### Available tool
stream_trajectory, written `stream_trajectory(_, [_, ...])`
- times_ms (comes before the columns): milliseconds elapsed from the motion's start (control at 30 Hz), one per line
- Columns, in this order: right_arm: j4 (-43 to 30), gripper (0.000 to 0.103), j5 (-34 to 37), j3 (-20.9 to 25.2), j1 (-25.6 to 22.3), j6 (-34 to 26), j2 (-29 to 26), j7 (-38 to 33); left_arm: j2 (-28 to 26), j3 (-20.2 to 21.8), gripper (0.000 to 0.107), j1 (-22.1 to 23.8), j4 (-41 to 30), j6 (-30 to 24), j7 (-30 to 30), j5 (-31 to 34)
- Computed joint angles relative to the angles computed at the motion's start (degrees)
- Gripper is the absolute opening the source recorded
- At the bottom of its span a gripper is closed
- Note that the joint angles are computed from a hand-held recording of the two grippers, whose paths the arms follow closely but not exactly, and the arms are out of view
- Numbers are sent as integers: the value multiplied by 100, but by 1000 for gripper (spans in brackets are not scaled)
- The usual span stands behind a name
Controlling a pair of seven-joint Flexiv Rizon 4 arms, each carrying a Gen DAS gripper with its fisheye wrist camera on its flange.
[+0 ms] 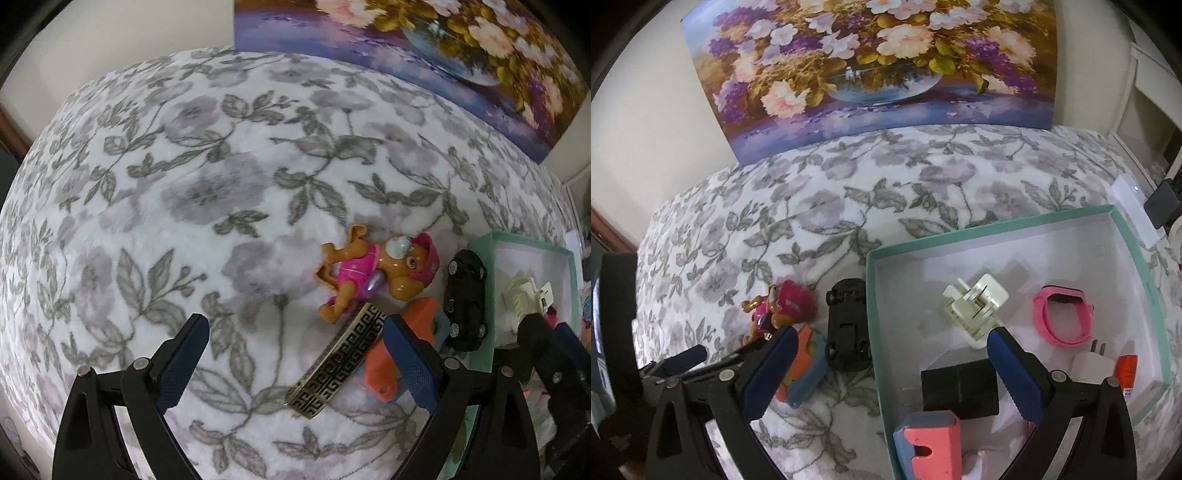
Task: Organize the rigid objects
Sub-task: 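Withdraw both tools from the tray back toward the object pile, then close left tool on the gold patterned bar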
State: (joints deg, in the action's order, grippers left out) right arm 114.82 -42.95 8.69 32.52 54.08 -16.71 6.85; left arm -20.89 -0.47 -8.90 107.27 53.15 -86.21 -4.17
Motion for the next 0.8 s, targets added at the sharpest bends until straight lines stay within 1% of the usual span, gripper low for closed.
stream_trajectory(167, [25, 103, -32, -13, -27, 34, 22, 27, -162, 11, 95, -135, -161, 41, -179, 167])
stream_trajectory(367, [9, 103, 21, 7, -31, 52, -8, -33, -334, 104, 95, -355, -349, 141, -581, 495])
stream_trajectory(467, [15, 103, 28, 2, -27, 84, -16, -63, -404, 93, 95, -301, -384, 44, -548, 474])
stream_trajectory(533, [27, 103, 14, -10, -22, 109, -16, -43, -326, 98, 93, -224, -294, -34, -458, 438])
stream_trajectory(667, [38, 103, 11, -18, -17, 106, -11, -8, -274, 55, 84, -92, -196, -136, -323, 273])
stream_trajectory(733, [52, 103, -19, -28, -22, 169, -12, 20, -249, 20, 82, -23, -136, -153, -241, 148])
stream_trajectory(800, [59, 103, -105, -52, -10, 207, -14, 59, -200, -14, 74, 40, -53, -168, -108, 43])
